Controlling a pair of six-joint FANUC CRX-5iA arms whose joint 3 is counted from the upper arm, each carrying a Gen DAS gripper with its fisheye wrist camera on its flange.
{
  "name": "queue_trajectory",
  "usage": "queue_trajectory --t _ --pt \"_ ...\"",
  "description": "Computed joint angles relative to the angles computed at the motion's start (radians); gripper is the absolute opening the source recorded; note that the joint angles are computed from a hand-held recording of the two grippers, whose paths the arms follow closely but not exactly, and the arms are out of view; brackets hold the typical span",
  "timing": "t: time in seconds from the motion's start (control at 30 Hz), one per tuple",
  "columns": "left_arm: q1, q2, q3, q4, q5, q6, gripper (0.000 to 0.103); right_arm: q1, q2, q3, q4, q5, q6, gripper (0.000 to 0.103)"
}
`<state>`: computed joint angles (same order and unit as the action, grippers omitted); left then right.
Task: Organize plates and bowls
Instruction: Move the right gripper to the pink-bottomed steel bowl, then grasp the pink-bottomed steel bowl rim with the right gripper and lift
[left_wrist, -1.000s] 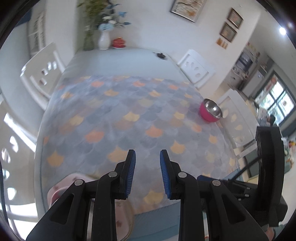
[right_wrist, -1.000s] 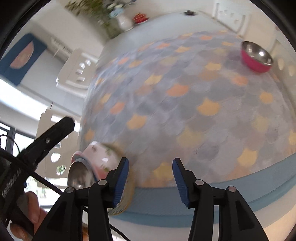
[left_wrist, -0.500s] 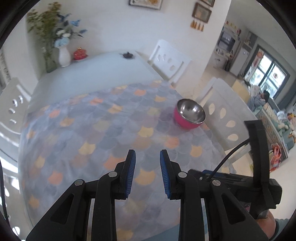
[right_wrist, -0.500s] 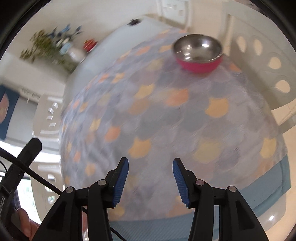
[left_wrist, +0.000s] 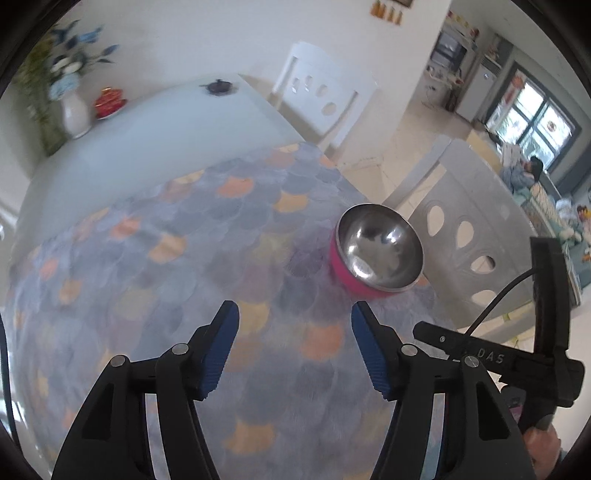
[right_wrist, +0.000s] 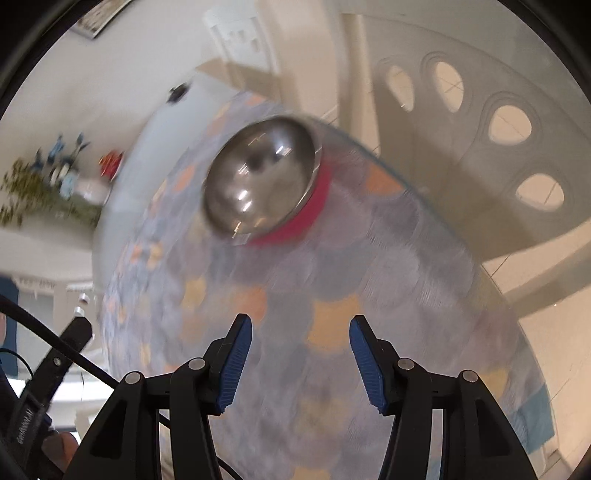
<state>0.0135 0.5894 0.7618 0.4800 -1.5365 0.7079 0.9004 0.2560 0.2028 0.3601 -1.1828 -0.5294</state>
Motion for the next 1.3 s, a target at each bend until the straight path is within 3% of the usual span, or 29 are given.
queue_trajectory --t 0.1,0.23,0.6,0.7,0.87,0.93,1.07,1.2,1.3 --pt "-0.044 0.067 0.069 -0.021 -0.019 0.046 0.061 -0.035 -0.019 -0.045 -0.001 0.038 -0.008 0.053" --pt "-0.091 0.091 0.073 -0.064 0.016 0.054 0.061 -0.064 -0.028 -0.080 0.020 0.069 -0.015 0.054" --pt "-0.117 0.209 0.192 0.000 -0.065 0.125 0.059 -0.100 -0.044 -0.122 0.054 0.138 0.031 0.055" --pt "-0.129 0.264 0.271 -0.005 -0.096 0.174 0.059 -0.115 -0.019 -0.106 0.064 0.108 0.050 0.055" --pt "-0.145 0.371 0.405 0.027 -0.173 0.255 0.043 -0.144 0.019 -0.097 0.095 0.093 0.089 0.055" --pt "-0.150 0.417 0.470 0.034 -0.204 0.282 0.032 -0.151 0.021 -0.109 0.112 0.115 0.088 0.054" --pt "-0.154 0.488 0.574 0.048 -0.261 0.323 0.020 -0.155 0.043 -0.098 0.128 0.109 0.127 0.042" --pt "-0.152 0.387 0.392 0.024 -0.177 0.273 0.018 -0.143 0.063 -0.085 0.140 0.084 0.156 0.022" --pt "-0.141 0.324 0.292 0.013 -0.139 0.235 0.018 -0.120 0.050 -0.107 0.175 0.093 0.122 0.019"
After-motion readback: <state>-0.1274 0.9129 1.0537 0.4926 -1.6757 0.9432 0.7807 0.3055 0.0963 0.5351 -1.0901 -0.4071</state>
